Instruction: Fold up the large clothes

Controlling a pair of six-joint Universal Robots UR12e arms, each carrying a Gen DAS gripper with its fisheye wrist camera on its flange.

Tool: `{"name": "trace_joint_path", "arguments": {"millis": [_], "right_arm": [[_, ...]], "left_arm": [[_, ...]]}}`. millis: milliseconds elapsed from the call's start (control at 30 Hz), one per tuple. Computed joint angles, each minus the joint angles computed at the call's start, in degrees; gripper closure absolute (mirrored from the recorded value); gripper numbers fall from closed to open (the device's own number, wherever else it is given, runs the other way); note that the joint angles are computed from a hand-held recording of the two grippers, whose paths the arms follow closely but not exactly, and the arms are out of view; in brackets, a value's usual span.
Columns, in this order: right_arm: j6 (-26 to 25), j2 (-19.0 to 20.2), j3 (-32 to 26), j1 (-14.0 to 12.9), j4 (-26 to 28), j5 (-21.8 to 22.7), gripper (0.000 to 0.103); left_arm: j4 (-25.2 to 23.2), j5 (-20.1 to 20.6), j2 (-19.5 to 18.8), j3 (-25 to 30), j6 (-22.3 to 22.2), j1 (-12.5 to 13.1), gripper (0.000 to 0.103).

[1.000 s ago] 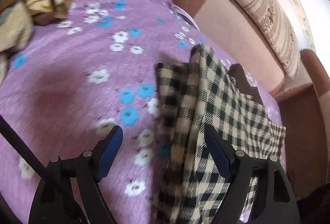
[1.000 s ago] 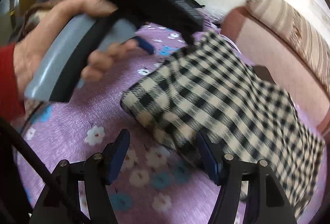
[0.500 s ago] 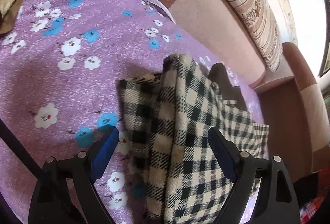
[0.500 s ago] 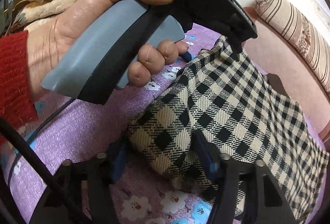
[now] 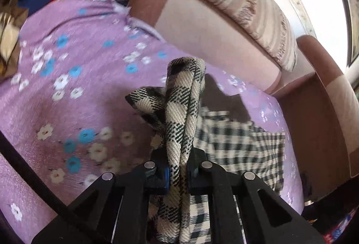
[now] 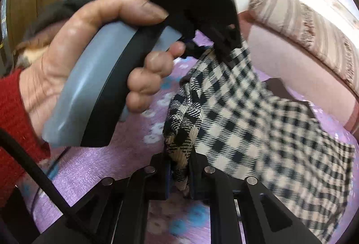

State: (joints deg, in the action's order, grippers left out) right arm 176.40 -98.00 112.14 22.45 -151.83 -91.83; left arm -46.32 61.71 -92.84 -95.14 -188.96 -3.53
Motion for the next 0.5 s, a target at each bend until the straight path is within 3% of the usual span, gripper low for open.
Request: {"name": "trace_joint_path", "arguments": {"millis": [167, 233, 400, 500], "right_arm": [[2.2, -5.5, 2.8, -6.1, -2.3, 3.4, 0.091], [2.8, -8.3, 4.3, -9.7, -2.2, 4.9, 0.091], [2.7, -15.3, 7.7, -18.8, 2.7, 7.6, 0.091], [2.3, -18.8, 9.6, -24.5, 6.2, 8.8, 0.091]], "left_arm": [[-3.4, 4.4, -2.6, 7.0, 1.4, -6.1, 0.095], [-4.5, 6.4, -4.3, 10.0, 2.7, -9.4, 0.095], [-8.0, 10.6, -9.8, 17.7, 5.8, -18.2, 0.095], [-9.4, 12.3, -12.6, 20.6, 7.0, -22.0, 0.095]]}}
